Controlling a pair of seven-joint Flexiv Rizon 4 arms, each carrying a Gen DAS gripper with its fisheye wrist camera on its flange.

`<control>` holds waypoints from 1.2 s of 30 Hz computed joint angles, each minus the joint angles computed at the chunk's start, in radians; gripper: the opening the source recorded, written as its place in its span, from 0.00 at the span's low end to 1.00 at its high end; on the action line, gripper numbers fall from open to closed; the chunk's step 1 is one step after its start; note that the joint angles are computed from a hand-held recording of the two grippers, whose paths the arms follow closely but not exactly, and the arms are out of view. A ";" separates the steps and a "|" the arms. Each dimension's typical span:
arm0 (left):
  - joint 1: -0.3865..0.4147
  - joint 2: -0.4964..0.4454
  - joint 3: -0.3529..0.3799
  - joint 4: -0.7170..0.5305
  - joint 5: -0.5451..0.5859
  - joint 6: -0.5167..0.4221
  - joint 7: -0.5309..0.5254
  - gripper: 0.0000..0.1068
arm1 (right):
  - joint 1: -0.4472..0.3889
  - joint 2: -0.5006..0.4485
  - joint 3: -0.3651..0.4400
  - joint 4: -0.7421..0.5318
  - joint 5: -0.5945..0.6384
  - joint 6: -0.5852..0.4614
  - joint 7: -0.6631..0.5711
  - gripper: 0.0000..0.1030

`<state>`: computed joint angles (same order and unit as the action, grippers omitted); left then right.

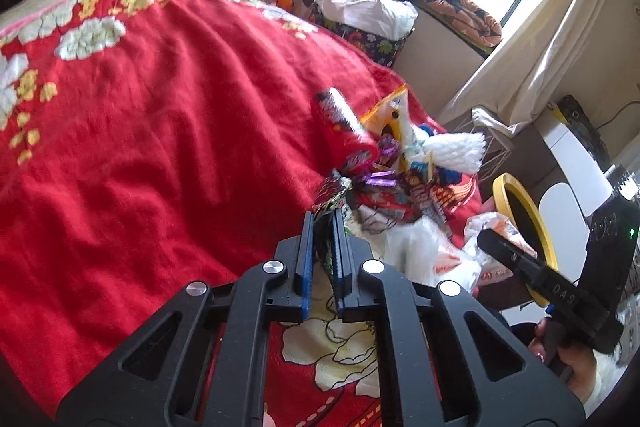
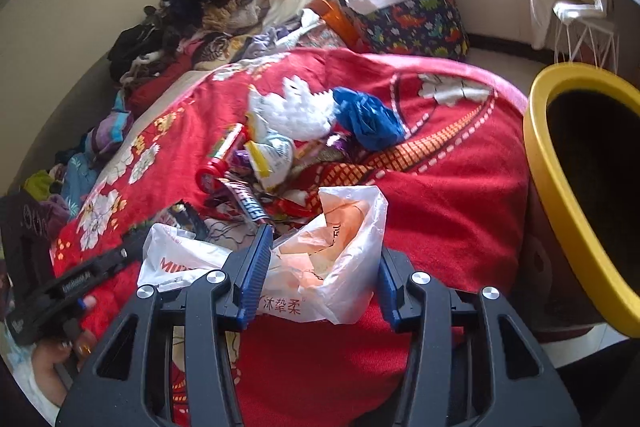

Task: Collect trash
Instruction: 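Grasp the green snack wrapper with the left tool while the right tool grasps the white printed plastic bag, then carry the green wrapper and white printed bag with both tools over the bin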

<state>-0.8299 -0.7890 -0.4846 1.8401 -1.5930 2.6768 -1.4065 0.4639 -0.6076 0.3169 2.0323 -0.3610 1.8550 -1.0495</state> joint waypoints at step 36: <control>-0.026 -0.056 -0.047 -0.267 0.010 0.183 0.386 0.03 | 0.147 0.141 -0.168 0.090 0.209 0.167 -0.147 0.42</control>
